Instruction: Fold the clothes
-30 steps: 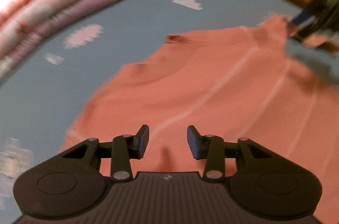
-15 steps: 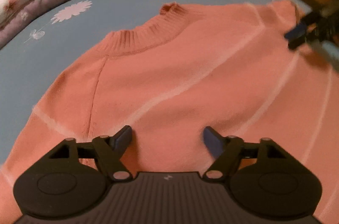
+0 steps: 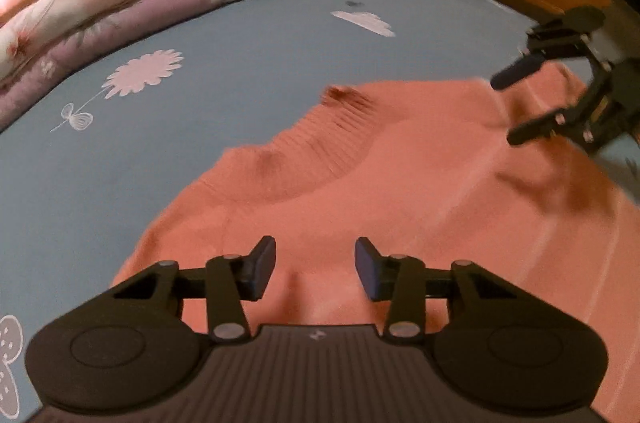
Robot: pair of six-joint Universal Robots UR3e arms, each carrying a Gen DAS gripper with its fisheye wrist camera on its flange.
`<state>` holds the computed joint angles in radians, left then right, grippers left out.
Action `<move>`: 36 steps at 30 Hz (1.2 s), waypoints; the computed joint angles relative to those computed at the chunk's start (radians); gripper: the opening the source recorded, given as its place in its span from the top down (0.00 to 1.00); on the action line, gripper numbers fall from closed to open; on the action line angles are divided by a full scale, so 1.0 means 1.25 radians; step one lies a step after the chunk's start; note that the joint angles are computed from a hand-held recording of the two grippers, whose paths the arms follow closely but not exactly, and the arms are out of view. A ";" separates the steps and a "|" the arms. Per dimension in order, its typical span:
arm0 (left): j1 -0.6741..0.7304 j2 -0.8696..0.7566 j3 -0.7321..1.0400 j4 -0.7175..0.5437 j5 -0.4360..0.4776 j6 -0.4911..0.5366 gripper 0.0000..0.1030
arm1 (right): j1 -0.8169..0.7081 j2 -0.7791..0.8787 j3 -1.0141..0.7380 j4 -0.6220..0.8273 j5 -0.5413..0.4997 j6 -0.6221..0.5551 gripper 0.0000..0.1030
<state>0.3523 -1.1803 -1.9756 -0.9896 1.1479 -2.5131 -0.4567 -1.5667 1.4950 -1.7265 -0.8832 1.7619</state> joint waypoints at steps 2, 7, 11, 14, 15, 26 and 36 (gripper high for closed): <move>-0.014 -0.079 0.044 0.059 0.013 -0.034 0.59 | 0.063 0.080 -0.077 -0.035 -0.006 0.060 0.41; -0.064 -0.298 0.203 0.160 0.059 -0.094 0.59 | 0.183 0.263 -0.259 -0.127 -0.035 0.181 0.41; -0.088 -0.446 0.323 0.176 0.066 -0.101 0.59 | 0.253 0.432 -0.438 -0.151 -0.061 0.272 0.42; -0.092 -0.514 0.376 0.162 0.060 -0.071 0.59 | 0.282 0.550 -0.580 -0.108 -0.071 0.298 0.42; -0.091 -0.528 0.387 0.149 0.053 -0.049 0.59 | 0.289 0.574 -0.605 -0.102 -0.085 0.295 0.42; -0.060 -0.540 0.394 0.029 0.016 0.127 0.51 | 0.278 0.602 -0.639 0.022 -0.106 0.142 0.71; -0.213 -0.450 0.214 0.290 0.256 0.072 0.92 | 0.266 0.388 -0.197 -0.401 -0.113 0.109 0.92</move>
<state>0.0865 -1.7431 -1.7083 -0.6268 1.4673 -2.4232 -0.1239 -1.0811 1.2489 -2.2280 -1.0245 1.8985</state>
